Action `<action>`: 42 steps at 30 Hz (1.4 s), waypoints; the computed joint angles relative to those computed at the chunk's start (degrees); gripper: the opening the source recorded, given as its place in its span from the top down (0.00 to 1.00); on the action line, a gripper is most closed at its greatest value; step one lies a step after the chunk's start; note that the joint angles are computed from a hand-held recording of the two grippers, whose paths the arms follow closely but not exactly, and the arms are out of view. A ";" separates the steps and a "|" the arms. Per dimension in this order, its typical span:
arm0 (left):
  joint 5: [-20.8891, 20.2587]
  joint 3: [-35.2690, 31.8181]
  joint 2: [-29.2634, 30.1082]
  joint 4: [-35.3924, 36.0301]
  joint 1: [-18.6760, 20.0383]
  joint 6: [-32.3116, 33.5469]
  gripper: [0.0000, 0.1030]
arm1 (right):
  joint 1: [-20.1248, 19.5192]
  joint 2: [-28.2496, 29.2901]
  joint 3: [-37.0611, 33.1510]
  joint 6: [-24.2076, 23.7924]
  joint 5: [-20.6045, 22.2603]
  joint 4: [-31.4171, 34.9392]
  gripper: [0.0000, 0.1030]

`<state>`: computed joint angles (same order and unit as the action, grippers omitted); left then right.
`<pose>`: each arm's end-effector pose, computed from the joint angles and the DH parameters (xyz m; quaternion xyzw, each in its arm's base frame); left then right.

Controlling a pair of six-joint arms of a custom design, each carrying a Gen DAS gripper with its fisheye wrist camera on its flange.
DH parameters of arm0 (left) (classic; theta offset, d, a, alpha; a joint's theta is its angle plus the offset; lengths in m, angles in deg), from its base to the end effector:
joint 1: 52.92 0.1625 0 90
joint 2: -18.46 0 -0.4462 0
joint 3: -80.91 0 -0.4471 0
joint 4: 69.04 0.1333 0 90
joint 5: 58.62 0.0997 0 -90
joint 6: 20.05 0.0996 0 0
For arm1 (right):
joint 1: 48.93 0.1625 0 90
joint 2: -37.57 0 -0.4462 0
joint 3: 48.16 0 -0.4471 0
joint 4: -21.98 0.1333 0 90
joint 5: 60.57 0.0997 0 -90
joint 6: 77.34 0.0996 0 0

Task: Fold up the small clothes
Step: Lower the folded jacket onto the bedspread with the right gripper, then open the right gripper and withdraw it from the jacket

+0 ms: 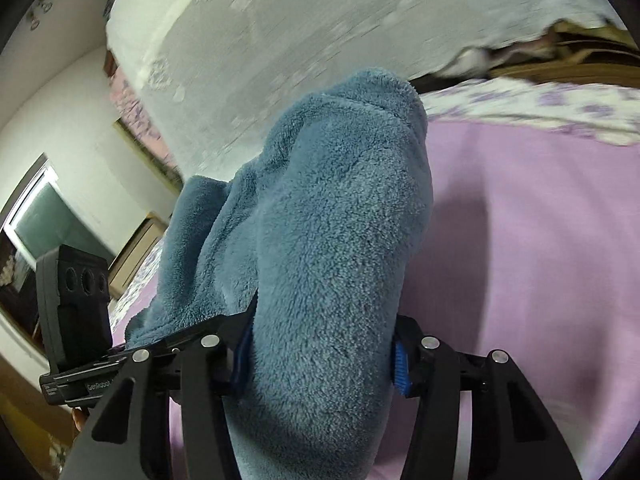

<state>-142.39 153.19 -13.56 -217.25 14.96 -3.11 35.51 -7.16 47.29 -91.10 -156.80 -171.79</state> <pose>-0.1846 -0.8369 0.0467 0.3217 0.9324 -0.1580 0.0466 0.0503 -0.7475 0.1506 0.0397 -0.8929 0.4314 0.1228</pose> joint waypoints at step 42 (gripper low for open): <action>14.28 11.75 11.20 -21.74 -17.07 -1.66 0.11 | -9.54 -18.26 32.83 -9.63 -17.92 -47.70 0.30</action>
